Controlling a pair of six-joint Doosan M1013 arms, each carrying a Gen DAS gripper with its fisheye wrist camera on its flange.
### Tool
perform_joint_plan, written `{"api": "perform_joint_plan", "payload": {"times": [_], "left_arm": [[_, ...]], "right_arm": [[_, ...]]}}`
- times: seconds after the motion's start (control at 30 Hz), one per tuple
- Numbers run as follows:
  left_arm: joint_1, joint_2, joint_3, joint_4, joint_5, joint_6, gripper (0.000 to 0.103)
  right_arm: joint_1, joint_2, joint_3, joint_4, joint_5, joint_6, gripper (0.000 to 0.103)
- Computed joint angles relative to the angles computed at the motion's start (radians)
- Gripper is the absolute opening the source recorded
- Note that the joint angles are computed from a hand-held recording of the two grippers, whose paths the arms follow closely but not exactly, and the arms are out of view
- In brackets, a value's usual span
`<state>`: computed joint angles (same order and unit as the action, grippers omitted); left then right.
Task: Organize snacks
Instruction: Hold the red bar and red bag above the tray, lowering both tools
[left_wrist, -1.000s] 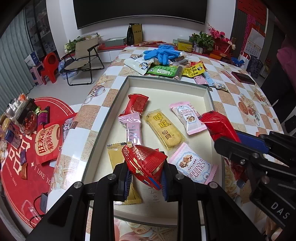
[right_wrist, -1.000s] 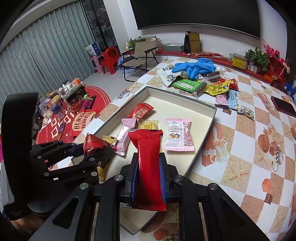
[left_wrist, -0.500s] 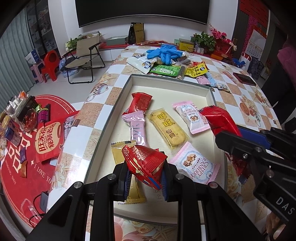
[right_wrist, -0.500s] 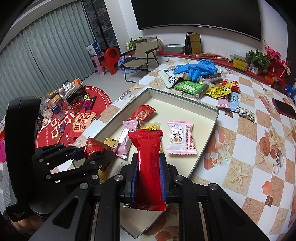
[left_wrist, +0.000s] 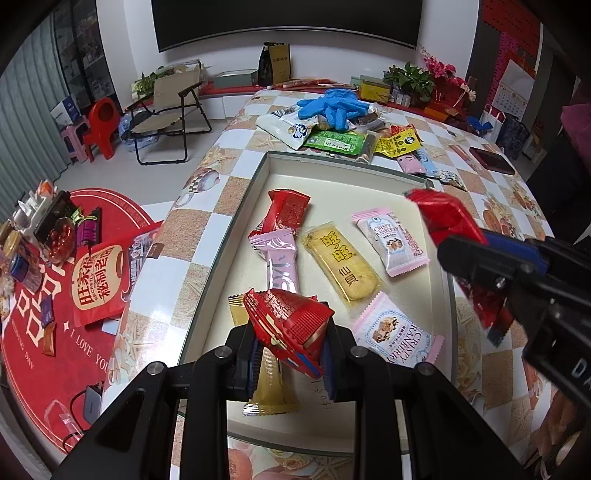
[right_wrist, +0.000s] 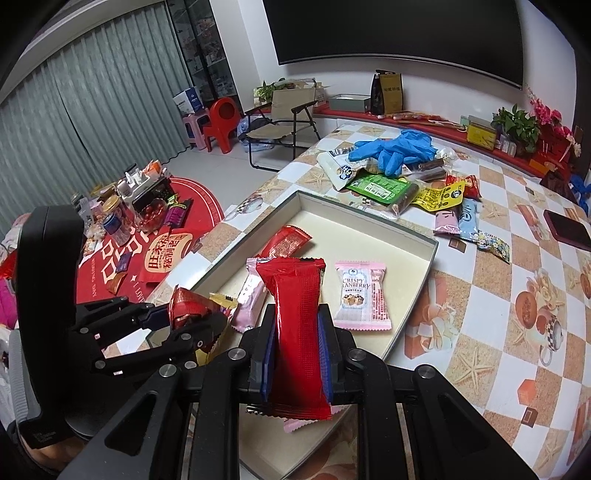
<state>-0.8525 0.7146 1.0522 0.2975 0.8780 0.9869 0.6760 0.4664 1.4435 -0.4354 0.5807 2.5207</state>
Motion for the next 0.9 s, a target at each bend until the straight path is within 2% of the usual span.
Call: {"api": "perform_joint_plan", "payload": {"times": [0.43,0.9], "left_arm": [[0.007,0.017,-0.022,-0.021,0.029,0.018,0.028],[0.005,0.052,-0.079,0.004,0.073,0.044,0.028]], "right_arm": [[-0.011,0.003,-0.005,0.013,-0.010,-0.013,0.021],[-0.022,0.016,-0.029,0.013,0.034,-0.029,0.021]]}}
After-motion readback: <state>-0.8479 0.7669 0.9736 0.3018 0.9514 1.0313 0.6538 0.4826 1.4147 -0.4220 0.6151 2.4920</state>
